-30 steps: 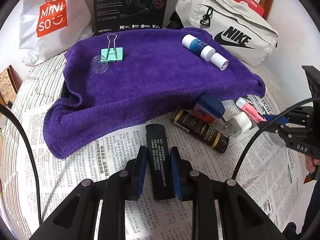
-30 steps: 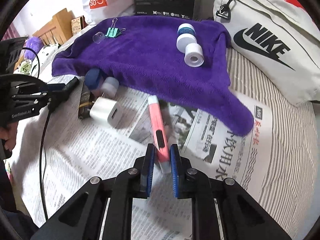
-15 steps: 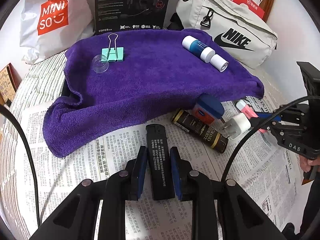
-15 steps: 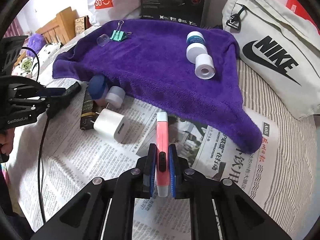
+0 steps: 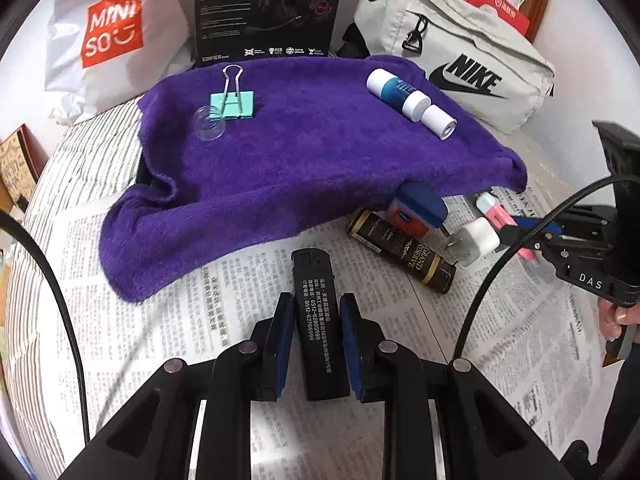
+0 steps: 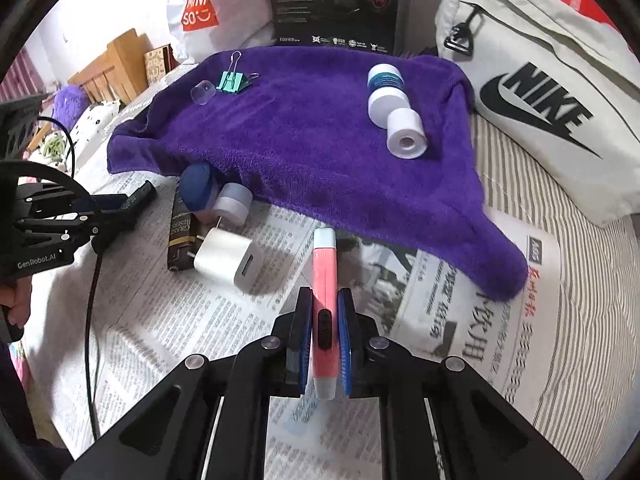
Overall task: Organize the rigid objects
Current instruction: 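Carry the case onto the towel with left tool while right tool carries the pen there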
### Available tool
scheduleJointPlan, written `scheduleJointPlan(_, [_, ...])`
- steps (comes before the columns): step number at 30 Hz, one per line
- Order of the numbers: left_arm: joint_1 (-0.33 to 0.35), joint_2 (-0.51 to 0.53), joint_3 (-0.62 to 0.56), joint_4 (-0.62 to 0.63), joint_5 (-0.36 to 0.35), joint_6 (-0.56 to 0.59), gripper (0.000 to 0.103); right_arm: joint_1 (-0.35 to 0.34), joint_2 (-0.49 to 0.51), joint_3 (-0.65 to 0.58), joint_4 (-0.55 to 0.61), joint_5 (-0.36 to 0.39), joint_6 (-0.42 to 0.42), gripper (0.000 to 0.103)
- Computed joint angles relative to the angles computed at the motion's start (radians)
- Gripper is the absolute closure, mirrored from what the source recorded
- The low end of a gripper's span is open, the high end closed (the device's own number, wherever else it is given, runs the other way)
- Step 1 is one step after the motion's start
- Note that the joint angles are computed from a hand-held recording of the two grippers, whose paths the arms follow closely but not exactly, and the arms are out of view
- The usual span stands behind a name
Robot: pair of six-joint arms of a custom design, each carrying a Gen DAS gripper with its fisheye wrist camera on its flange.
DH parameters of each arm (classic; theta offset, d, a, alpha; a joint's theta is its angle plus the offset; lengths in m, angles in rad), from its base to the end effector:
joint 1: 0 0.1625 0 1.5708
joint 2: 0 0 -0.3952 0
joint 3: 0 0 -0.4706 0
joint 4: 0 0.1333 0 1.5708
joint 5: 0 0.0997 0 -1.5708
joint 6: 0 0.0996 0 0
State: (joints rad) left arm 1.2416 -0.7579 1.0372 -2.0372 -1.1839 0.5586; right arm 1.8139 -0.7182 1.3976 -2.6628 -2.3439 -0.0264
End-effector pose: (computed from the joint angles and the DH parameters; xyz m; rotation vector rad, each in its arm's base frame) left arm -0.1145 -0.8639 0.2323 1.1272 2.4872 -0.1933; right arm 0.2505 -0.7452 0.1015 0.1175 -2.3580 0.5930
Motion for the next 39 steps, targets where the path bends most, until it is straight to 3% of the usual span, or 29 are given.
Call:
scheduleJointPlan(3, [0.002, -0.006, -0.006, 0.003, -0.012, -0.012, 0.08, 0.003, -0.019, 0.017, 0.027, -0.007, 0.058, 0.091])
scheduleJointPlan(11, [-0.005, -0.021, -0.011, 0.001, -0.034, 0.005, 0.08, 0.004, -0.054, 0.063, -0.006, 0.001, 0.082, 0.091])
scheduleJointPlan(22, [-0.013, -0.003, -0.056, 0.013, -0.042, 0.009, 0.08, 0.019, -0.065, 0.039, -0.044, 0.01, 0.049, 0.091])
scheduleJointPlan(31, [-0.016, 0.053, -0.159, 0.045, -0.046, 0.016, 0.08, 0.013, -0.043, -0.023, -0.053, 0.017, 0.031, 0.091])
scheduleJointPlan(39, [-0.016, 0.161, -0.334, 0.112, -0.027, 0.027, 0.08, -0.008, 0.008, -0.131, 0.008, 0.011, -0.003, 0.091])
